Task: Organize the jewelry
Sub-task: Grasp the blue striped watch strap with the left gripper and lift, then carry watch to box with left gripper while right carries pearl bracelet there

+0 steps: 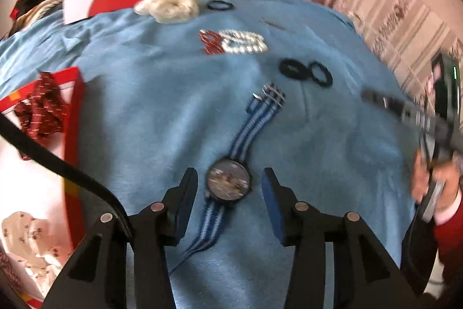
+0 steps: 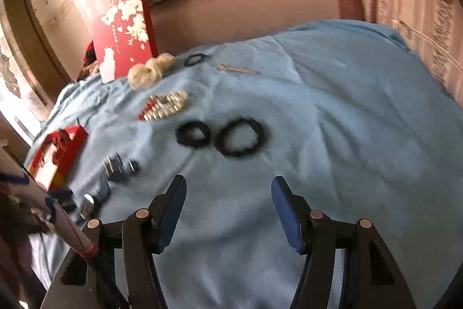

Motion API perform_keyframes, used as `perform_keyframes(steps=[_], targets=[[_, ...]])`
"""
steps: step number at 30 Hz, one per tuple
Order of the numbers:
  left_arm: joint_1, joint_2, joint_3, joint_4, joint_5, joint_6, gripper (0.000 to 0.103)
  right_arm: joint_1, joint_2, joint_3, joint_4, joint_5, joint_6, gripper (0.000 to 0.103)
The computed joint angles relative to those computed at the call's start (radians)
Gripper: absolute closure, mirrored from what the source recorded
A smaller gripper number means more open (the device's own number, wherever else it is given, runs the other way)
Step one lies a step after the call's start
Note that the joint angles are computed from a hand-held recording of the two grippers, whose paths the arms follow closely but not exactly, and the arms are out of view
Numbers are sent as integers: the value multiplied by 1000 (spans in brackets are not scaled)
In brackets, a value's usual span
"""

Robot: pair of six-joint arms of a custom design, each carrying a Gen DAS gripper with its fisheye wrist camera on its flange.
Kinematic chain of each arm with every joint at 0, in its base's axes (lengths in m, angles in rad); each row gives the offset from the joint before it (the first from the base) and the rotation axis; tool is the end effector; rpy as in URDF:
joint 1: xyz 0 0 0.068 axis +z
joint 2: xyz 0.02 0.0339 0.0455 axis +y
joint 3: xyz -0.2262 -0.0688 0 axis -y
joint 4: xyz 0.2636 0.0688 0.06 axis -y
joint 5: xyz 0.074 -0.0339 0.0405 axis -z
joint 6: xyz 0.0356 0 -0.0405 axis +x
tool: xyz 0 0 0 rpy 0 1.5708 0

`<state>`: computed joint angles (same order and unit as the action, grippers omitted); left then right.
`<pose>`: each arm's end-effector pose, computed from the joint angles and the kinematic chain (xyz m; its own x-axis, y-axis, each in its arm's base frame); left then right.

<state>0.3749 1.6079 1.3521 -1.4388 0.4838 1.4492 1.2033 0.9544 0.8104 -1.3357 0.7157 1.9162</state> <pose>0.2718 0.0892 0.2262 -0.4868 0.7527 -0.4432 0.8708 0.4581 -0.1786 0.0821 0.1483 0.2192 -0.5213 0.6222 -0.5840 0.5678 0.7638 0.3068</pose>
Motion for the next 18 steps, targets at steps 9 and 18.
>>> perform_keyframes(steps=[9, 18], targets=[[-41, -28, -79, 80, -1, -28, 51, -515, -25, -56, 518, -269, -712, 40], [-59, -37, -137, 141, 13, -50, 48, -714, 236, -8, 771, -489, -788, 50]])
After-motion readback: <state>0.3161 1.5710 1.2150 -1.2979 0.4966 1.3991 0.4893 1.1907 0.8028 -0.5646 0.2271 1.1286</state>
